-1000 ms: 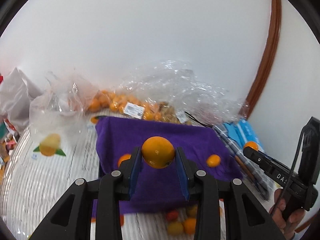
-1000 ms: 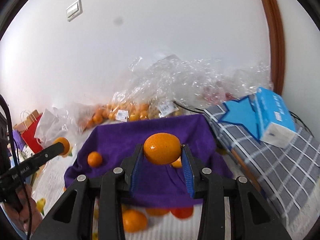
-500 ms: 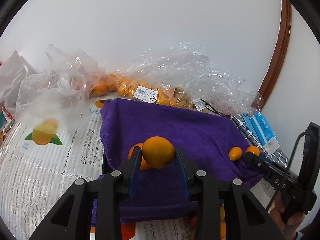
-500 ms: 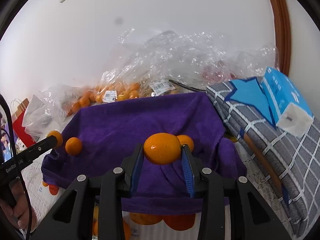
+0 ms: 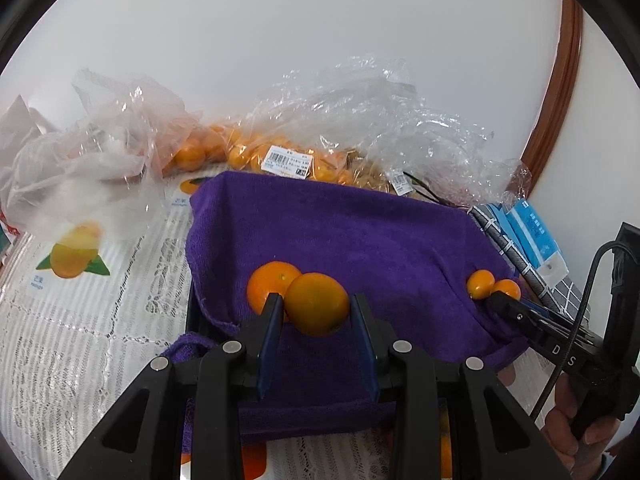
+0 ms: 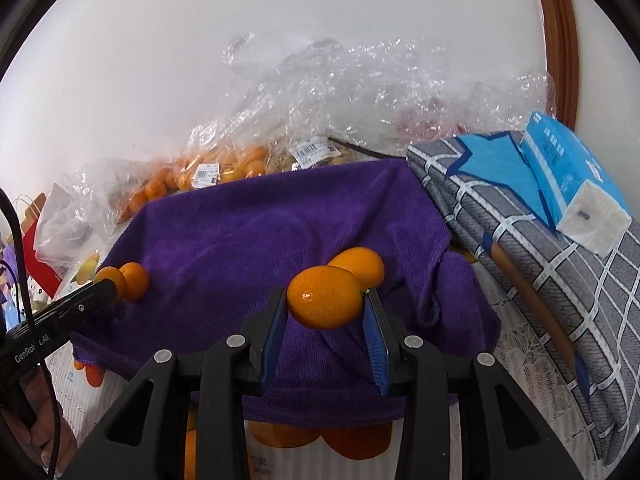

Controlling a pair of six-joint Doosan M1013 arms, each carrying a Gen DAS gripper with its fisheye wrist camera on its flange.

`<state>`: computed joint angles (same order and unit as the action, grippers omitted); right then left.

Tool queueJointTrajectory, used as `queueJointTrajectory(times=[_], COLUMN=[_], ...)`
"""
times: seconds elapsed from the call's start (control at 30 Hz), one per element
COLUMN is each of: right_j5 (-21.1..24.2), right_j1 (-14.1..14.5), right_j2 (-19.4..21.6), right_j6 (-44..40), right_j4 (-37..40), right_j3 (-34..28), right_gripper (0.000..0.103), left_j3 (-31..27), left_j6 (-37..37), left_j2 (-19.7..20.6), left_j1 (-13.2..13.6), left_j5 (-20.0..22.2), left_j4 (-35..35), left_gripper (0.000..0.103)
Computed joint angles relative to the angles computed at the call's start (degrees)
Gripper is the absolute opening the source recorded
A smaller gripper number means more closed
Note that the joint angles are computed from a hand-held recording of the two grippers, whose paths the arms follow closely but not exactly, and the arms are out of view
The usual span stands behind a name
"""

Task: Organize fruits
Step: 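Lower and open both tools to set the fruits beside the earlier ones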

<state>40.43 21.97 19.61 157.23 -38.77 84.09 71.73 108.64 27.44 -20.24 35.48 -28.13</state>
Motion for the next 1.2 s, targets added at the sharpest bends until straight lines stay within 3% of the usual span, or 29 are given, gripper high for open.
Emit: queueJointTrajectory(times=[0.13,0.67,1.2], right_j5=[0.82,3.41,2.72], right_j1=[-0.04,-0.19,-0.09], right_j2=[0.4,1.47,1.19], right_j6=[-1.42,-5.57,-4.87], right_j4=[1.25,4.41,3.55], right_j3=[-0.49,-2.09,-1.55], right_gripper=[0.038,0.038,0.038], left_j3=[-1.03,-1.55,-1.81], left_j6=[-0.04,0.47,0.54], left_j2=[0.75,1.13,1.36], left_j1=[0.22,-0.26,-0.4], left_j5=[2.44,4.19,4.88], left_j4=[-0.87,0.78,1.72], left_gripper=[0.033,0.033,0.033])
